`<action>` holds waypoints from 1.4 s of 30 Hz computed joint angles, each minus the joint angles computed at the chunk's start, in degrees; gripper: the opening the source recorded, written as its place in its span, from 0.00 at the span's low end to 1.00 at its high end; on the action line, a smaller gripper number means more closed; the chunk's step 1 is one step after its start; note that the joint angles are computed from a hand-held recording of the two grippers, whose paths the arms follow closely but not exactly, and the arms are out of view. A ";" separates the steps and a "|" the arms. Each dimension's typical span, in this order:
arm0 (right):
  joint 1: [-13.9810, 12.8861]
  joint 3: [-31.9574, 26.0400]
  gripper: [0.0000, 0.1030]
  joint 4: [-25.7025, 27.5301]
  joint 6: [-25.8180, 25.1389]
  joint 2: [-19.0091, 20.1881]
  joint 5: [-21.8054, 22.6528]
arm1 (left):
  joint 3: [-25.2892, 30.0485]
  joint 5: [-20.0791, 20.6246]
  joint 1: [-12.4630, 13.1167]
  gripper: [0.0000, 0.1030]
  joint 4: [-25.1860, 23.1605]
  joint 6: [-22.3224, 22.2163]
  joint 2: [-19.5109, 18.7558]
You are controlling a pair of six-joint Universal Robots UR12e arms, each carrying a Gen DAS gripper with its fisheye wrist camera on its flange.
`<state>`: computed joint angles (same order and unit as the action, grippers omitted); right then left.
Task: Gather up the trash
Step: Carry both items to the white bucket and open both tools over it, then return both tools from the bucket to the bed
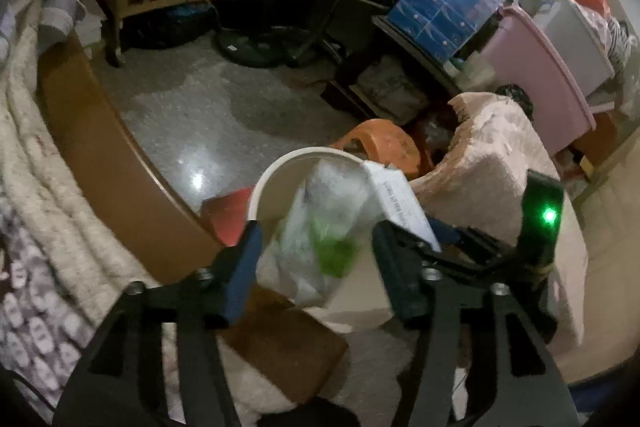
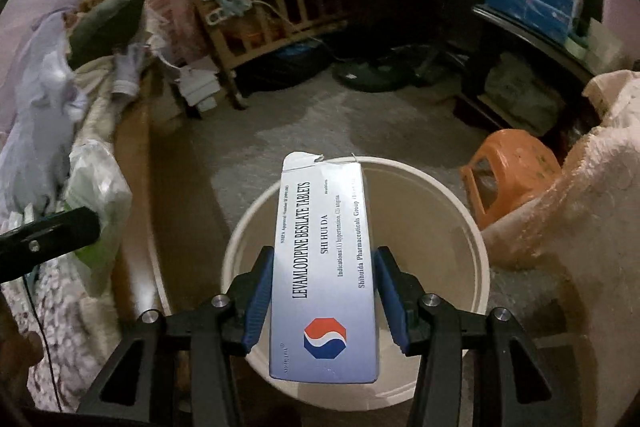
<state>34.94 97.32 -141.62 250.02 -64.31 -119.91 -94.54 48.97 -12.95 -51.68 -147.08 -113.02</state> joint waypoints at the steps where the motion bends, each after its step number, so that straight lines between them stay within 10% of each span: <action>1: -0.10 0.01 0.48 0.61 0.40 0.01 0.04 | -0.06 -0.44 0.03 0.57 0.08 -0.27 -0.07; 20: 1.63 -8.73 0.55 -4.20 -8.14 6.17 2.82 | -7.79 16.69 6.28 0.57 20.05 -8.75 3.36; 42: 5.22 -42.49 0.61 -0.80 -29.97 25.15 15.18 | -13.02 25.61 22.01 0.57 27.62 -14.97 6.31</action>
